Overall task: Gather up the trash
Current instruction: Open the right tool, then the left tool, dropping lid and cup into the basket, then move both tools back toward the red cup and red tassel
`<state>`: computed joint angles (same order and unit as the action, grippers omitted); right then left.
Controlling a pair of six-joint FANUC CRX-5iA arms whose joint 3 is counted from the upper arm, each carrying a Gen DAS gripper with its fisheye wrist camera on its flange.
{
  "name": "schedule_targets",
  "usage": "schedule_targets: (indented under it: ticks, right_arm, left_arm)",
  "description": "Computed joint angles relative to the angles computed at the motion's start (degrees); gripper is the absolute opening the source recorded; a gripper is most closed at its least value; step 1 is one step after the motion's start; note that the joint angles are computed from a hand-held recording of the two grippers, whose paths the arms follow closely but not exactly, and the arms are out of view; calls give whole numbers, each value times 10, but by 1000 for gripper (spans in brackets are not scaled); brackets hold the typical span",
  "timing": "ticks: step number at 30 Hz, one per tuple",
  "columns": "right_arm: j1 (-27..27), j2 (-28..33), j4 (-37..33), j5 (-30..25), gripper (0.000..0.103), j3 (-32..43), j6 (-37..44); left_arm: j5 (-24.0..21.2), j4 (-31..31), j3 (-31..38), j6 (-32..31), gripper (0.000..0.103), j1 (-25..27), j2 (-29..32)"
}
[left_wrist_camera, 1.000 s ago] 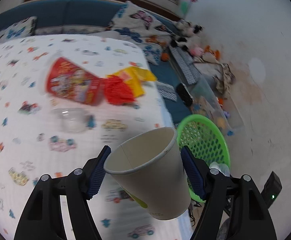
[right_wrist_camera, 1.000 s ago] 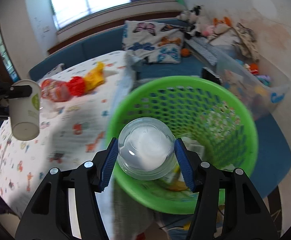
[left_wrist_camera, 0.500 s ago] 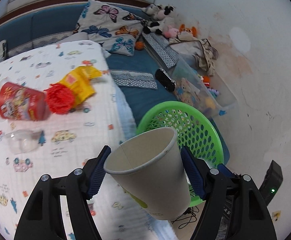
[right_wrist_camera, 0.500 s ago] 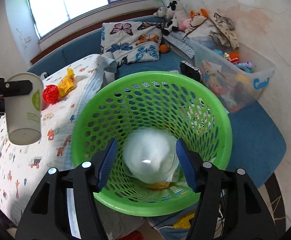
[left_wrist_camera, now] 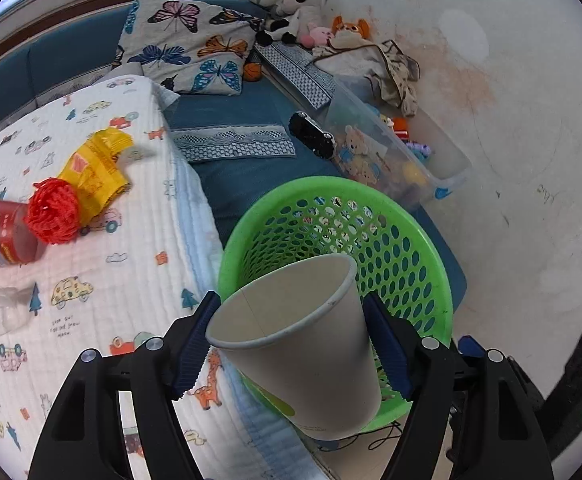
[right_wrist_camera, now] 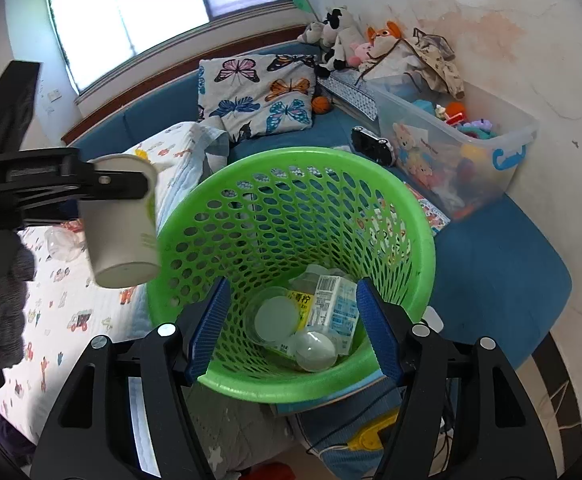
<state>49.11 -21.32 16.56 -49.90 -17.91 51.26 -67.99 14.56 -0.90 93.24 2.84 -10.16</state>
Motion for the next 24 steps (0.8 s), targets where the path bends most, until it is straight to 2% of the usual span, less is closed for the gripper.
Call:
schedule_targets:
  ticks: [7, 12, 13, 24]
  right_arm:
    - [9, -17, 5, 6, 66, -11, -10]
    - [13, -25, 6, 5, 66, -16, -16]
    - [15, -27, 7, 5, 67, -16, -18]
    - [42, -42, 26, 5, 69, -29, -43]
  left_arm:
    - [-1, -1, 6, -7, 72, -14, 19]
    - [4, 11, -7, -23, 76, -11, 12]
    - [5, 18, -12, -30, 79, -8, 10]
    - [18, 19, -56, -64, 79, 23, -60]
